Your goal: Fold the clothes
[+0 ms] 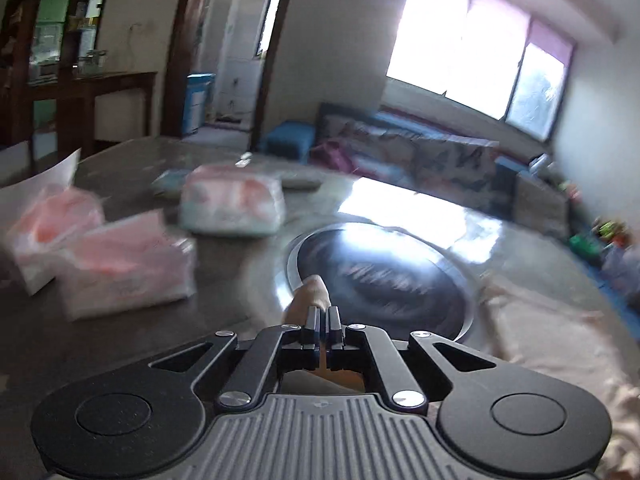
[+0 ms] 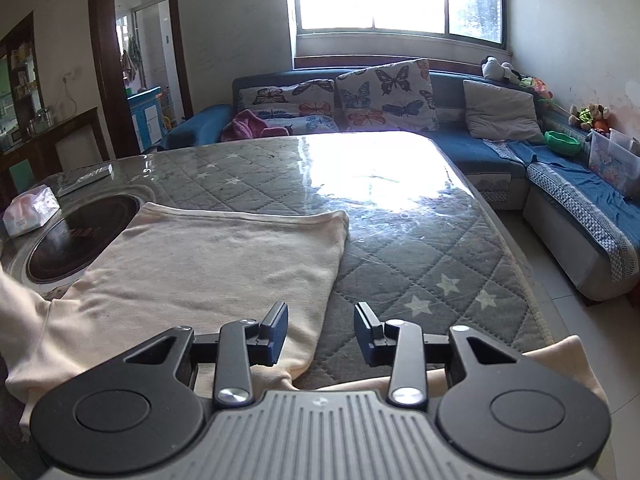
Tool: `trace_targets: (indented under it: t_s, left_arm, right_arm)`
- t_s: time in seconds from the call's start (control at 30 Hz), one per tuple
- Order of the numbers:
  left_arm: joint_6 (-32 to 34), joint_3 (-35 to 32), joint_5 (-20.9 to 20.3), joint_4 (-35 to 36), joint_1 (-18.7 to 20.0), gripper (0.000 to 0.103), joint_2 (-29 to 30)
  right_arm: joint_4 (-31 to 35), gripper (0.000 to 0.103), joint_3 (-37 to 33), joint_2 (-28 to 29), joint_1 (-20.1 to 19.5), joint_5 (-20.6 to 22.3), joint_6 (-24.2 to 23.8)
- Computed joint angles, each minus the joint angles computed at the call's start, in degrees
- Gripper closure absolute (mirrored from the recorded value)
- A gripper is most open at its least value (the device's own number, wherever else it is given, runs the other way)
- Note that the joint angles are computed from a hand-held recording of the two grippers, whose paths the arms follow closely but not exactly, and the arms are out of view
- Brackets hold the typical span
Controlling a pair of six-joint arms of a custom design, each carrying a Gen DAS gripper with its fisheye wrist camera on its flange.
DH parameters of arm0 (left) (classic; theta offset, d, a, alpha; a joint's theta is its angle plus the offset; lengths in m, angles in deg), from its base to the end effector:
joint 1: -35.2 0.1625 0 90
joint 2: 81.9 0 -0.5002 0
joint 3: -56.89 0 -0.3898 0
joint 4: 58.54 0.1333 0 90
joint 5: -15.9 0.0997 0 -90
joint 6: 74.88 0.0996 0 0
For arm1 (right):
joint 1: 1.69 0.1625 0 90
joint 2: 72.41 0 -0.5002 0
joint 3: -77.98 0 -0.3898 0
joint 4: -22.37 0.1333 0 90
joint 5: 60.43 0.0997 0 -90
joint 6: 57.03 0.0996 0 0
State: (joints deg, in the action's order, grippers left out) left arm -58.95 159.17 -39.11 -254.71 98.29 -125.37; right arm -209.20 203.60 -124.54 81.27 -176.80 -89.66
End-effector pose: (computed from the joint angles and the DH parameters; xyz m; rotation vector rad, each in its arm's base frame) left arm -0.1436 -0.7036 0.1912 0.5662 2.3492 -1.1171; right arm 0.0225 -0.5447 0.2428 0.1395 -2.0984 1.1548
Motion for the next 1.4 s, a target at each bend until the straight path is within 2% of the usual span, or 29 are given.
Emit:
trace_targets:
  t_s: [0.17,0.3,0.33,0.4,0.43,0.5,0.57,0.67,0.8,0.87,0.9,0.97,1.13,1.23,1.27,1.3,1.37,1.4]
  left_arm:
    - [-1.50,0.74,8.72,2.94,-0.16,0.097,0.51]
    - [-1.87,1.47,8.12,1.76,-0.83,0.093,-0.20]
    - [-1.06,1.45,7.36,1.03,-1.17,0.087,-0.21]
    - [0.01,0.40,6.19,1.07,-1.67,0.068,0.30]
    - [0.44,-0.31,5.79,1.28,-1.90,0.054,0.66]
    - [0.77,-2.06,6.11,1.87,-2.07,0.052,1.71]
    - [-2.46,-4.19,6.05,5.29,-1.53,0.047,2.22]
    - [-9.07,-7.06,5.07,12.14,-0.37,0.047,2.44]
    - [-10.02,-7.70,4.06,15.57,0.10,0.051,2.42]
    - [-10.38,-7.17,2.16,15.91,0.46,0.084,1.91]
    - [-10.61,-6.56,1.00,15.41,0.64,0.085,1.52]
    - [-8.82,-4.84,-1.01,11.26,0.68,0.090,1.01]
    - [1.97,-0.43,-5.89,-3.97,0.12,0.091,0.74]
    - [10.35,2.78,-13.85,-9.36,0.08,0.091,-0.75]
    - [13.45,3.30,-14.03,-8.84,-0.15,0.086,-1.13]
    - [16.25,3.38,-11.81,-7.97,-0.65,0.084,-1.11]
    - [16.85,2.59,-4.90,-6.16,-1.49,0.069,-0.39]
    - [16.29,1.93,-1.56,-5.13,-1.69,0.069,0.12]
  right_arm:
    - [2.82,0.066,-0.79,-0.18,-0.01,0.00,0.31]
    - [4.38,0.066,-1.47,-0.52,-0.06,-0.36,0.11]
    - [4.92,0.066,-1.77,-0.65,-0.17,-0.37,0.10]
    - [5.96,0.066,-2.40,-0.80,-0.33,-0.34,0.34]
    - [6.38,0.066,-2.69,-0.82,-0.35,-0.34,0.49]
    - [7.04,0.066,-3.21,-0.82,-0.37,-0.23,0.58]
    - [7.10,0.066,-3.38,-0.74,-0.29,0.16,0.17]
    - [7.10,0.066,-3.53,-0.57,-0.21,0.45,-0.37]
    - [7.58,0.066,-3.95,-0.43,-0.31,0.35,-0.43]
    - [7.71,0.066,-4.02,-0.54,-0.32,0.58,-0.41]
    - [7.84,0.065,-4.13,-0.53,-0.32,0.64,-0.43]
    - [8.07,0.065,-4.36,-0.41,-0.35,0.68,-0.52]
    - [8.59,0.065,-4.55,-0.10,-0.45,0.84,-0.41]
    - [8.69,0.063,-4.59,0.10,-0.45,0.75,-0.20]
    - [8.67,0.061,-4.56,0.13,-0.47,0.72,-0.20]
    - [8.64,0.061,-4.52,0.16,-0.48,0.69,-0.24]
    - [8.75,0.061,-4.45,0.11,-0.56,0.75,-0.24]
    - [8.81,0.061,-4.42,0.07,-0.60,0.82,-0.21]
